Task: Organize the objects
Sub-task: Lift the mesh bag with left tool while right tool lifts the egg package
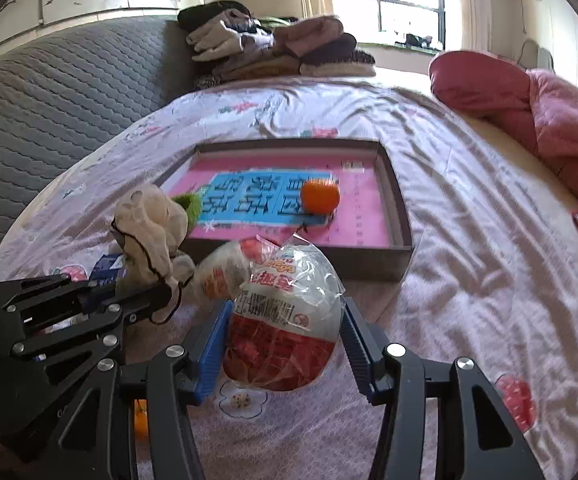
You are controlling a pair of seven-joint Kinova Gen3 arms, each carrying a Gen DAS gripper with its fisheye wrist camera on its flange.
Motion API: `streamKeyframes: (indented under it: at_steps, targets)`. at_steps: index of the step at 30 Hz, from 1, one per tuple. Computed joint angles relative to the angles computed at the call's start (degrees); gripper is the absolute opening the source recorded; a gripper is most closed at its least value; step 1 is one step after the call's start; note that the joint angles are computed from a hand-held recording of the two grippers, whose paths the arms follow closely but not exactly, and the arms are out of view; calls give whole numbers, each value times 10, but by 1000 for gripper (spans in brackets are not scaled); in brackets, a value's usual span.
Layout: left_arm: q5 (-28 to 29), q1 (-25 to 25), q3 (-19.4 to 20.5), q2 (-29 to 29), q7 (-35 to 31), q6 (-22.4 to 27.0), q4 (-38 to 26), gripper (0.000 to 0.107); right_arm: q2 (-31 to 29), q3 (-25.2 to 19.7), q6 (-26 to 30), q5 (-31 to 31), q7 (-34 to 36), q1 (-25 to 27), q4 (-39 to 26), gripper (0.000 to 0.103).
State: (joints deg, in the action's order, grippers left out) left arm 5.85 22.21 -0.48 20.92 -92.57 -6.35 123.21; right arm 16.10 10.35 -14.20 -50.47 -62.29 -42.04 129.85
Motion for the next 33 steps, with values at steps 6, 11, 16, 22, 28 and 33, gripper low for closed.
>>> streamKeyframes:
  at_steps: [6, 11, 16, 22, 28, 33]
  targets:
    - [34, 52, -50, -21, -32, -32, 22, 8, 2, 6, 2, -12, 19, -7, -4, 54]
    - [46, 33, -35, -28, -45, -29, 22, 8, -1, 20, -11, -47, 50, -29, -4, 54]
    - [50, 18, -23, -35, -50, -36, 27, 8, -8, 3, -33, -91, 96, -25, -3, 54]
    - [76, 28, -33, -36, -68, -46, 28, 8, -14, -48, -47, -82, 89, 19, -1, 54]
    - [83, 16, -24, -41, -72, -52, 31, 8, -20, -66, -64, -112, 122, 25, -2, 54]
    - [90, 15, -25, -43, -78, -51, 26, 8, -25, -88, -85, -142, 159, 33, -10, 54]
